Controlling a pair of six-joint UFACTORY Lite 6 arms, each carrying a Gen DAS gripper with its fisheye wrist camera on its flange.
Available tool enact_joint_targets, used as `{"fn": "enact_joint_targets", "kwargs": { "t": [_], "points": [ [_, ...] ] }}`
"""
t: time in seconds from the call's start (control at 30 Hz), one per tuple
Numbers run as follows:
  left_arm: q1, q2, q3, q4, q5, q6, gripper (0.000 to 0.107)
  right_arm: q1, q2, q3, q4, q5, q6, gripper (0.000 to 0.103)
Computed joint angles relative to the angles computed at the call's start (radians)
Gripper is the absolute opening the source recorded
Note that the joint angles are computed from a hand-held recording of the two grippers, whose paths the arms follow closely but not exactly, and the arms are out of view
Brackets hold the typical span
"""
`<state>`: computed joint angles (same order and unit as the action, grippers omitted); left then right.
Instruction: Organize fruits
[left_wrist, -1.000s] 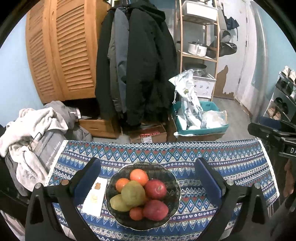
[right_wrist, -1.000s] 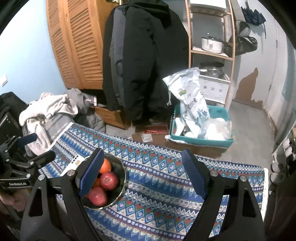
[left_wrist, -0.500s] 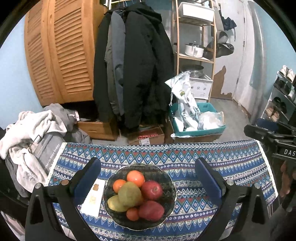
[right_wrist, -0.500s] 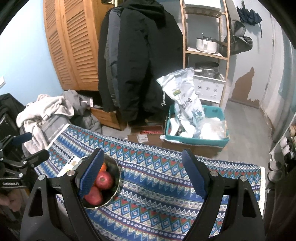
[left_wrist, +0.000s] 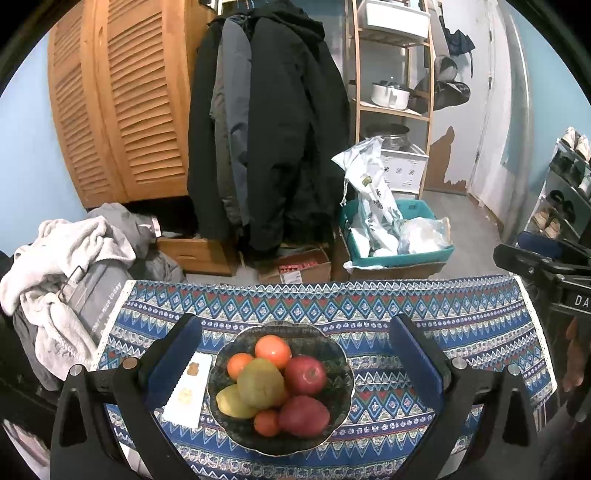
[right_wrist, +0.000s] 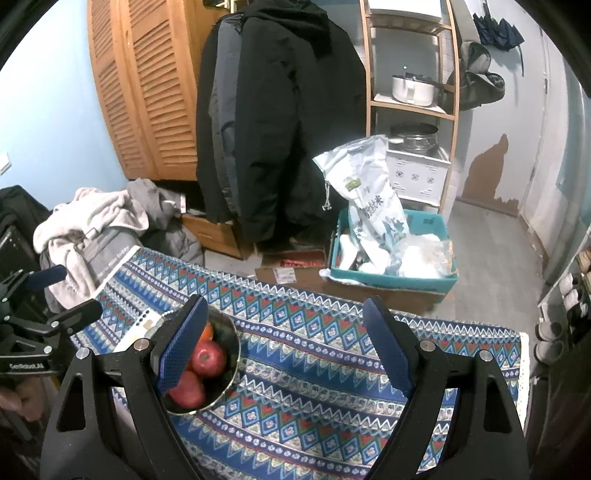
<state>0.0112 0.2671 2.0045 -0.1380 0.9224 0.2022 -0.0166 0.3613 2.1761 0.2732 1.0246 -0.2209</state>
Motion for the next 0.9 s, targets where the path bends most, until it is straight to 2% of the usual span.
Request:
{"fn": "enact_joint_targets", "kwargs": {
  "t": [0.9],
  "points": [
    [-0.002,0.019,0.008,0.013,0.008,-0.004,0.102,-0.005,0.007,0.016,0.002,0.01,-0.005,0.085]
  ]
}}
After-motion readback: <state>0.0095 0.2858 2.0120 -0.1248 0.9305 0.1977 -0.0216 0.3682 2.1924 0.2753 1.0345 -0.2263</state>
